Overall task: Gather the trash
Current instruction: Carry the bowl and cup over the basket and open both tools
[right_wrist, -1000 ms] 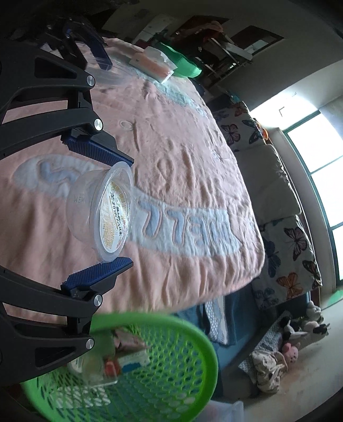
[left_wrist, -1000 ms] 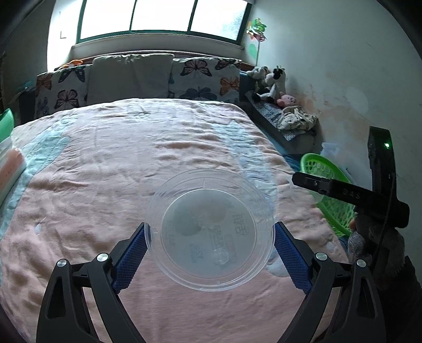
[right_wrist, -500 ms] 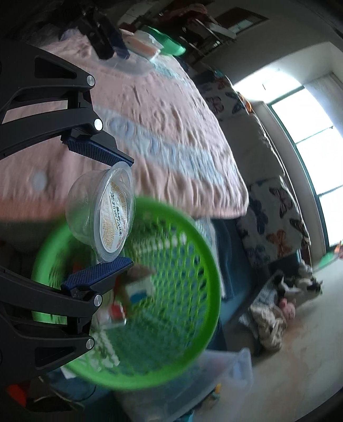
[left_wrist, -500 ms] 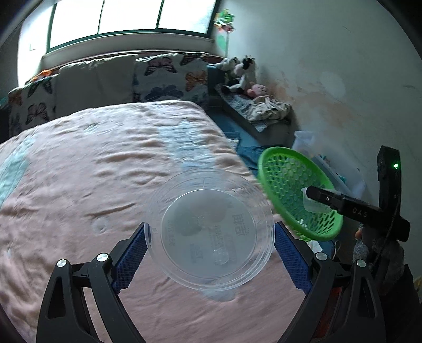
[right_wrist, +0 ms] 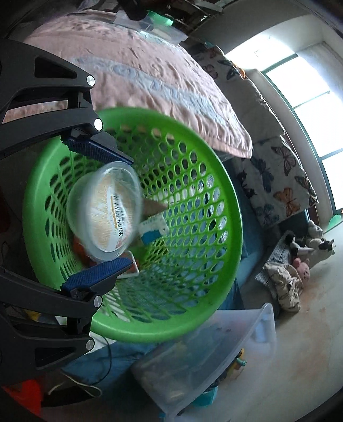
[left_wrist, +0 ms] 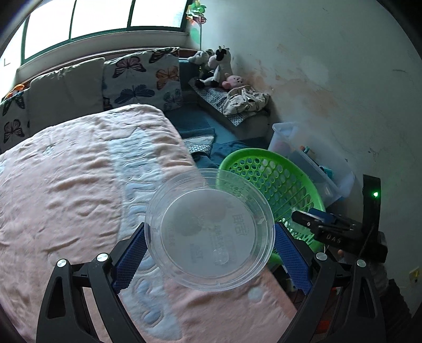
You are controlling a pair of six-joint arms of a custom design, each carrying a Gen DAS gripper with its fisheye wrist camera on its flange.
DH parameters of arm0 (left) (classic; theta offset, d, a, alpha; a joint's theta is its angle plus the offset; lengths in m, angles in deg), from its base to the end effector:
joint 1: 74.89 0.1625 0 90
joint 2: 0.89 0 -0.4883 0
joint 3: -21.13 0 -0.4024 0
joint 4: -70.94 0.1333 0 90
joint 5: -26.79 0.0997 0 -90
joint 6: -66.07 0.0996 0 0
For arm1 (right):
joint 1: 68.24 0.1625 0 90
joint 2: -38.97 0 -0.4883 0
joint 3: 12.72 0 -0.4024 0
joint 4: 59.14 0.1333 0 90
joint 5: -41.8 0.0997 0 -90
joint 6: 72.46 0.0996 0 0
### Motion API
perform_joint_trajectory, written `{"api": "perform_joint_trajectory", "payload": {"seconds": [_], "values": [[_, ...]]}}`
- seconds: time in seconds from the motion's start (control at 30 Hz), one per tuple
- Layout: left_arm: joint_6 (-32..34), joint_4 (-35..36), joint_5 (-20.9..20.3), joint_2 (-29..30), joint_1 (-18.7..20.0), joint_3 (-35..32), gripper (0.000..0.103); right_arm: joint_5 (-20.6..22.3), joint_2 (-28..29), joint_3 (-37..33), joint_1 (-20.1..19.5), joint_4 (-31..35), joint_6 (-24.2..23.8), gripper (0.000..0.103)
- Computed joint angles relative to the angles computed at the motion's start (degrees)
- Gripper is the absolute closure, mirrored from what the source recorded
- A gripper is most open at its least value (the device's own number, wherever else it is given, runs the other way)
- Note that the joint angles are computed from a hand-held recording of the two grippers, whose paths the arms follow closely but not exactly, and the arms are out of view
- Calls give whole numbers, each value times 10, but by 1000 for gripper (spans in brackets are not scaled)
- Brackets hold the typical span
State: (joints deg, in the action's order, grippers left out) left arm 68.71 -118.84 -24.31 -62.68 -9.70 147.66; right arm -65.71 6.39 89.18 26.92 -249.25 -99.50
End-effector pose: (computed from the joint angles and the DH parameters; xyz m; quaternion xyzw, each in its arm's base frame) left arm -0.0441 -0.5621 0.2227 0.1160 0.8973 -0.3396 0.2570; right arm 0.1648 -0.6758 0.0184 0.2254 -0.9267 0.2298 0.1939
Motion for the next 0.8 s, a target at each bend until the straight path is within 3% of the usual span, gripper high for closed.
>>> {"api": "perform_joint_trajectory", "payload": {"seconds": [0.33, 0.8], "values": [[6, 28, -11, 37, -1, -41, 14, 7, -4, 3, -9, -10, -2, 27], [8, 68, -26, 96, -6, -91, 14, 34, -51, 72, -16, -71, -8, 27]]}}
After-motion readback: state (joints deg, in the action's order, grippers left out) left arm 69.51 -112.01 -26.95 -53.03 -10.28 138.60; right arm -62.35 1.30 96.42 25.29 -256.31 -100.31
